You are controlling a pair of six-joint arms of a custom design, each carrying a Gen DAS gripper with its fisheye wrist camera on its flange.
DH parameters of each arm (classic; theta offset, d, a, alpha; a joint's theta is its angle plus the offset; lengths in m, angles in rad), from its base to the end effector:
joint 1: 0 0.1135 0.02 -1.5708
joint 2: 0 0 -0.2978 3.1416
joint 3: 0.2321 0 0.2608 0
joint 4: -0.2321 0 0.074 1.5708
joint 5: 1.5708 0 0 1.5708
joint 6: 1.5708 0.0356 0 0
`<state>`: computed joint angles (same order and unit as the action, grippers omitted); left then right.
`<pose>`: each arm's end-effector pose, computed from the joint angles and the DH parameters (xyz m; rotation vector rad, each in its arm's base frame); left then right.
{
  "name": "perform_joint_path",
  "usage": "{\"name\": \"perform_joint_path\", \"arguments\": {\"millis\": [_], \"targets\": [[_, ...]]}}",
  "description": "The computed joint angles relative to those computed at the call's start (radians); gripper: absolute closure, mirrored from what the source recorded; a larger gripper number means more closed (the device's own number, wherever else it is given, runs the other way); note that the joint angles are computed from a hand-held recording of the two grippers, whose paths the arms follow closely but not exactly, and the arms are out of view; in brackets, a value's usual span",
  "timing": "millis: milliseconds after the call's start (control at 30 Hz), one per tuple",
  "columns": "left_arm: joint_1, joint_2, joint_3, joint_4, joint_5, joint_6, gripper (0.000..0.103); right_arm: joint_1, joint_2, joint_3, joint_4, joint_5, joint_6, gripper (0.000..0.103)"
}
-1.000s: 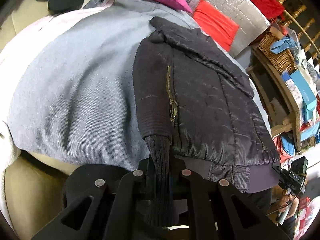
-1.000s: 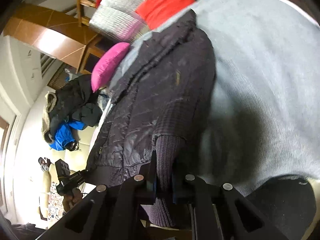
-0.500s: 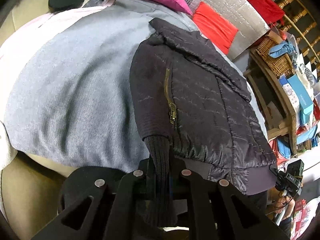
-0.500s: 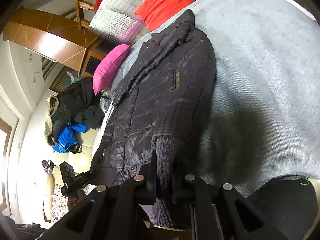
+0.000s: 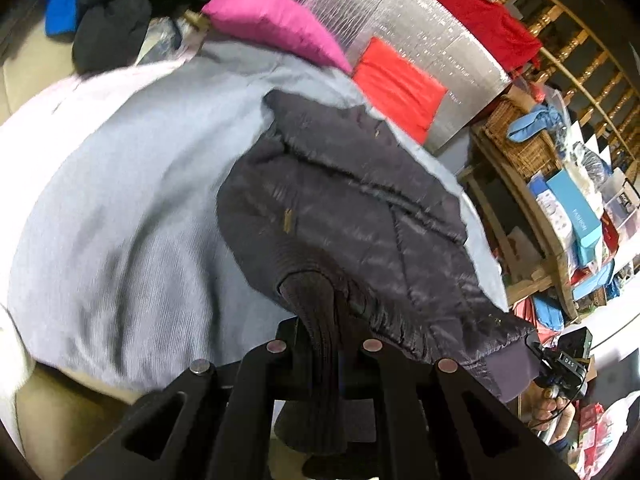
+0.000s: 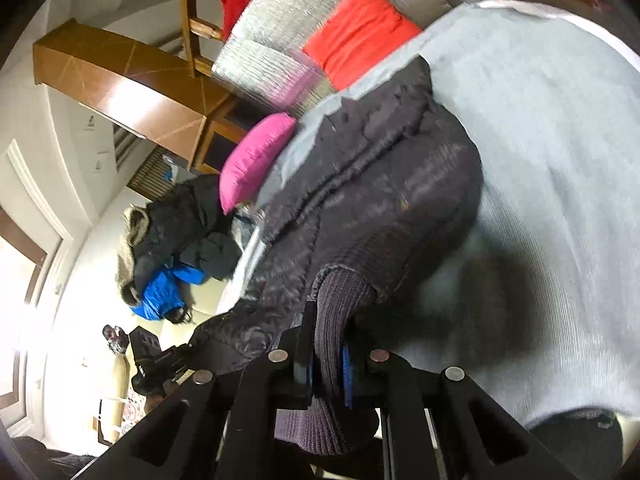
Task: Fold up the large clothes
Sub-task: 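Lift the hem with both grippers and fold it over toward the collar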
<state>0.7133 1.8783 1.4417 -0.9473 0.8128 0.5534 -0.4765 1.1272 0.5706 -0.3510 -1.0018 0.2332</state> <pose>0.3072 0.2316 0.2476 -0.0962 2.4252 -0.7068 0.1886 -0.0636 0.2259 0.3687 2.1671 1.0836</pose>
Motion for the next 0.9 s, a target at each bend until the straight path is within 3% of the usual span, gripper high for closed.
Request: {"name": "perform_joint_path", "arguments": {"millis": [500,900], "targets": [[-0.085,0.0,0.131,0.092,0.049,-0.184,0.095,0.036,0.061,0.142,0.168,0.009,0.154,0.093],[-0.116,0.031,0.217,0.112,0.051,-0.239,0.095,0.076,0.126,0.213,0.256,0.048,0.225,0.093]]}}
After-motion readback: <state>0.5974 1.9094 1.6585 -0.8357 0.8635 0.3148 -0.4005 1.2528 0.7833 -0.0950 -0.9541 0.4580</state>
